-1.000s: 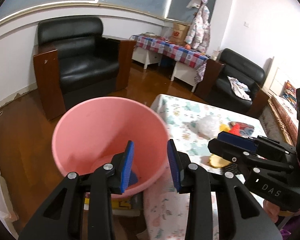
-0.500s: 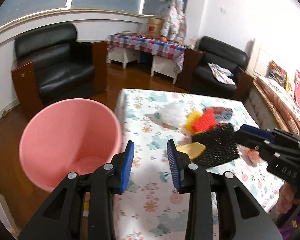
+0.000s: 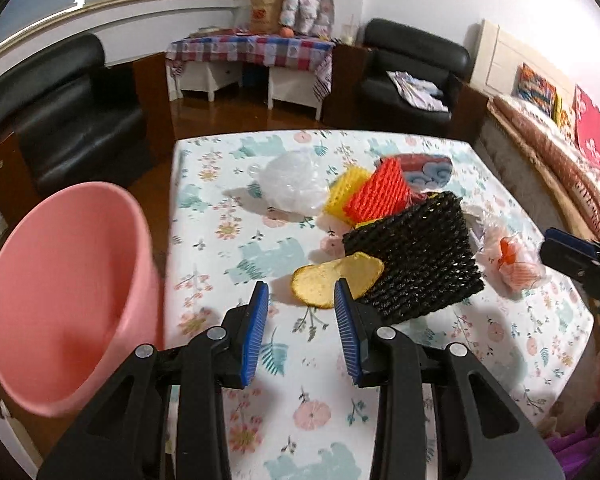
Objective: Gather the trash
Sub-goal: 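Grasp the yellow chip with the left gripper while the right gripper grasps the orange plastic bag, then carry both items over the pink bucket and open both grippers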
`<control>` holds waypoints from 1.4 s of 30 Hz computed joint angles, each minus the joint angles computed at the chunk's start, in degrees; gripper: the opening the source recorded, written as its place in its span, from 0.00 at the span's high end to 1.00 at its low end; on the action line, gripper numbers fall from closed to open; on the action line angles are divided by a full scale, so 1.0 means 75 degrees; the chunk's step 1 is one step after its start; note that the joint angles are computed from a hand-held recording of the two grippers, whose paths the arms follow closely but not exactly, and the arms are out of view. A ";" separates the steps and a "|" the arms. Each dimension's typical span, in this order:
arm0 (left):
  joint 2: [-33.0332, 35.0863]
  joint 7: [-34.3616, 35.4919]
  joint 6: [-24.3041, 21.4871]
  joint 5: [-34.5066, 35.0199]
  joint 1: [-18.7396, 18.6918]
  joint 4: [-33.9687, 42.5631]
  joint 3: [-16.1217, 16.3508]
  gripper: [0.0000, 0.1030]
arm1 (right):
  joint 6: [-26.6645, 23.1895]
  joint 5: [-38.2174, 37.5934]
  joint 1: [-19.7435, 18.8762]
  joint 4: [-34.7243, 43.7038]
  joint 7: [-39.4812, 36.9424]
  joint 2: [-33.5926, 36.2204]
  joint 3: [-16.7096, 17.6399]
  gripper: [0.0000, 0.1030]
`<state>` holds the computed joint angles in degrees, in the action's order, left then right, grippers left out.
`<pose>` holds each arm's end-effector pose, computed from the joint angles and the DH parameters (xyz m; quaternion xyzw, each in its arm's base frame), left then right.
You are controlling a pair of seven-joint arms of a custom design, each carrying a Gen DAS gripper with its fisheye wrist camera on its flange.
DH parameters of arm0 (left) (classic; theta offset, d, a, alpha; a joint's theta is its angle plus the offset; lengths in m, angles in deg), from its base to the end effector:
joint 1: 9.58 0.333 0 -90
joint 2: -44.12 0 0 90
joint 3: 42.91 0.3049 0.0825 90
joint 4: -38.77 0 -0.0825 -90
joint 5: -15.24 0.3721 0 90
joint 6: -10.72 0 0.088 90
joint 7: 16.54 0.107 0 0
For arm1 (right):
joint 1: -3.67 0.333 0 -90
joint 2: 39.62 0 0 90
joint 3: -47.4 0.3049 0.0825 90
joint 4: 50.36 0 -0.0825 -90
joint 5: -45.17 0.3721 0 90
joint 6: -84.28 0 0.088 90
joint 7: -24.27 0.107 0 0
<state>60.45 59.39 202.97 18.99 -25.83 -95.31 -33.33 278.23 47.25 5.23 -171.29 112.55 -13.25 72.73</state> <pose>0.5523 -0.0739 0.3002 -0.6716 0.6483 -0.2799 0.2245 0.5634 0.2565 0.3151 -0.7390 0.5269 -0.1518 0.3915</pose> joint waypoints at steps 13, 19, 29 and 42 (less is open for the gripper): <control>0.0925 -0.0686 -0.1047 0.1069 0.1159 0.1253 -0.0971 0.69 | -0.0139 0.0959 0.0799 -0.0398 0.0176 -0.0206 -0.1276 0.58; 0.0769 -0.1277 -0.0804 0.1518 0.0870 0.1024 -0.0588 0.94 | -0.0368 0.1242 0.0889 -0.0236 0.0097 -0.0072 -0.1361 0.59; 0.0278 -0.1457 -0.0247 0.1456 0.0439 0.0354 -0.0040 0.96 | -0.0548 0.1601 0.1205 -0.0050 -0.0237 0.0054 -0.1546 0.84; -0.0375 -0.0480 0.0270 0.0118 0.0084 -0.0396 0.0180 0.96 | -0.0238 0.1527 0.0595 -0.0297 -0.0435 -0.0192 -0.0846 0.98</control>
